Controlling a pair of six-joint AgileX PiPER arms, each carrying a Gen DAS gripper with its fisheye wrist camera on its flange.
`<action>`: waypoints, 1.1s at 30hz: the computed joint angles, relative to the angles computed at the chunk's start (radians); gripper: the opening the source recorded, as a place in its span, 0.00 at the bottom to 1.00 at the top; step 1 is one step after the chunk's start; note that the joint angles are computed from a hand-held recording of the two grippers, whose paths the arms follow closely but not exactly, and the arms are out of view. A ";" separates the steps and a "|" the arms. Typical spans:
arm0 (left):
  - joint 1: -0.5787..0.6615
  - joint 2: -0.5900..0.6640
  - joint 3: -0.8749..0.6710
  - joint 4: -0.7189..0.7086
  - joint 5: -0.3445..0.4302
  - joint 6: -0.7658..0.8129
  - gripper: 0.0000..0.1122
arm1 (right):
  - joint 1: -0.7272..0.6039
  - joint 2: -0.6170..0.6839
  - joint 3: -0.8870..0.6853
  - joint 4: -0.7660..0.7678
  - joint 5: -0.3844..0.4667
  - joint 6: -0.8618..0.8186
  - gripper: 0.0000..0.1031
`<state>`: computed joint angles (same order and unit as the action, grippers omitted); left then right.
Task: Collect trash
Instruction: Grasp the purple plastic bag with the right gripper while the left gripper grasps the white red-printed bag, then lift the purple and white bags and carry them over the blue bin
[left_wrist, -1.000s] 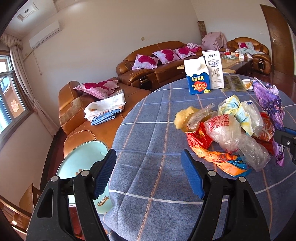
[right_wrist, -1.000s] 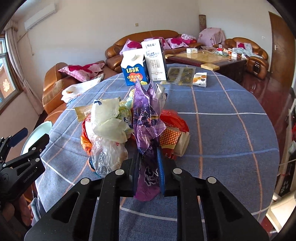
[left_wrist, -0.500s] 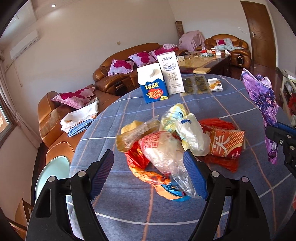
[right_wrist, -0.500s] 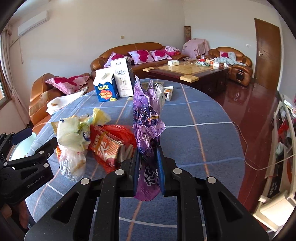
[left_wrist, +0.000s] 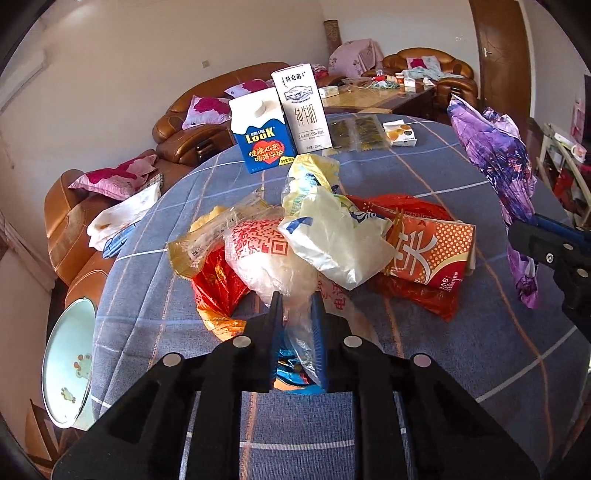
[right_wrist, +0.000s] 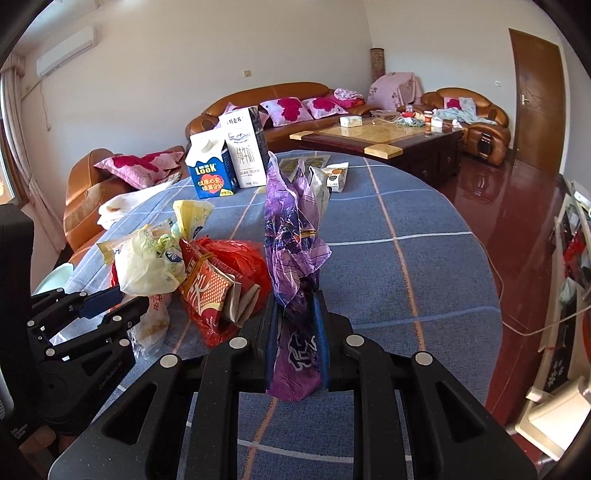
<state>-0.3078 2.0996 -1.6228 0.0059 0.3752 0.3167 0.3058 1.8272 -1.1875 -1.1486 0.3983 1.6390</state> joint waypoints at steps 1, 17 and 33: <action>0.011 -0.010 0.006 -0.048 0.000 0.037 0.11 | 0.002 -0.004 0.003 -0.013 0.002 0.011 0.19; 0.129 -0.172 0.113 -0.237 -0.133 0.198 0.09 | 0.048 -0.017 -0.019 -0.066 -0.007 0.023 0.19; 0.188 -0.163 0.117 0.014 -0.168 -0.055 0.09 | 0.095 0.129 -0.318 0.199 -0.026 -0.356 0.19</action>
